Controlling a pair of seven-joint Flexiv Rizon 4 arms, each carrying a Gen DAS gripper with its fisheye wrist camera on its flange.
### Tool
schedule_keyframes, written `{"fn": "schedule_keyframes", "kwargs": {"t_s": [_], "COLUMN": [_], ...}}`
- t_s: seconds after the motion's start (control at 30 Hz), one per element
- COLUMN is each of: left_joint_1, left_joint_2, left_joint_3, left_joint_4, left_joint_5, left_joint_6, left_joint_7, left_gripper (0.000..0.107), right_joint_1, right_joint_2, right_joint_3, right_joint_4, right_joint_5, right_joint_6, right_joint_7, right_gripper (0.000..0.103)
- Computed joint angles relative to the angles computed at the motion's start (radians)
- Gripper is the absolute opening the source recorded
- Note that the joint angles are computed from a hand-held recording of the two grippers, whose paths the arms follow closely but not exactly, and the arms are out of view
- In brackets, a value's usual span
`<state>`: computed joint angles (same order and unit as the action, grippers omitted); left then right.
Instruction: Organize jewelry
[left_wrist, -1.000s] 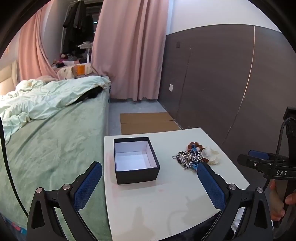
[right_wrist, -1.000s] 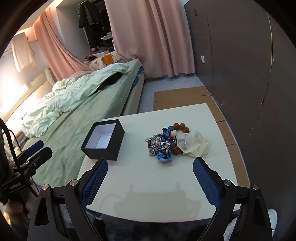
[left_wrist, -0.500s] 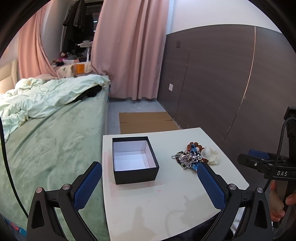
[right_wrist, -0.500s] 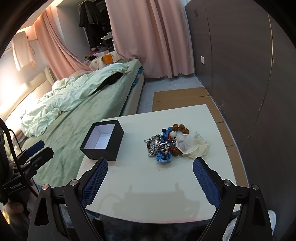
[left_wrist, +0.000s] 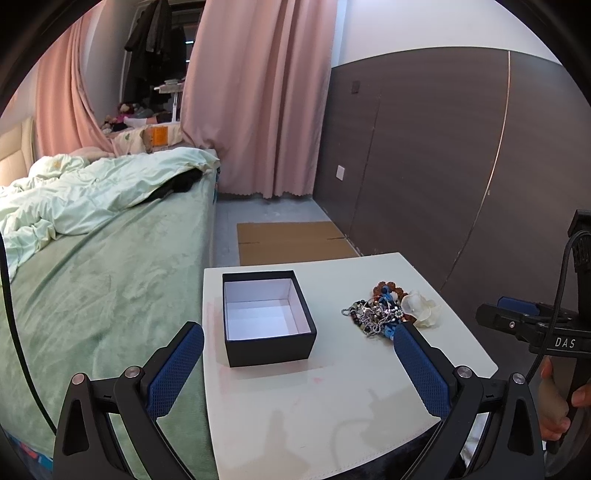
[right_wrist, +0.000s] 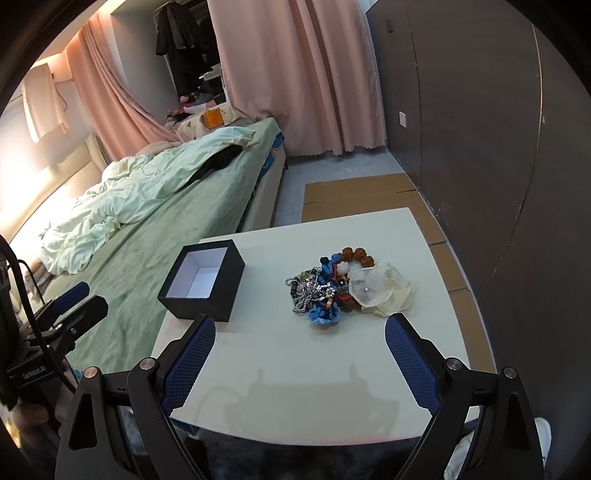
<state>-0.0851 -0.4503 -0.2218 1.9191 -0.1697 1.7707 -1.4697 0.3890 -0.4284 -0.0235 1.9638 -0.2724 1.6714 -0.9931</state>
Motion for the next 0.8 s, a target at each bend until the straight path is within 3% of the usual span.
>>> {"fn": "schedule_keyframes", "kwargs": {"t_s": [0.8], "left_joint_1": [0.005], "left_joint_2": [-0.003], "left_joint_3": [-0.005], "left_joint_4": [-0.002], "left_joint_5": [0.005], "left_joint_6": [0.001], "left_joint_7": [0.000], "left_gripper": [0.102], "right_joint_1": [-0.001], "right_joint_2": [-0.005], "right_joint_3": [-0.001], "right_joint_4": [-0.004], "right_joint_5": [0.003], "right_joint_6": [-0.002], "right_joint_7": [-0.003], "right_gripper": [0.094]}}
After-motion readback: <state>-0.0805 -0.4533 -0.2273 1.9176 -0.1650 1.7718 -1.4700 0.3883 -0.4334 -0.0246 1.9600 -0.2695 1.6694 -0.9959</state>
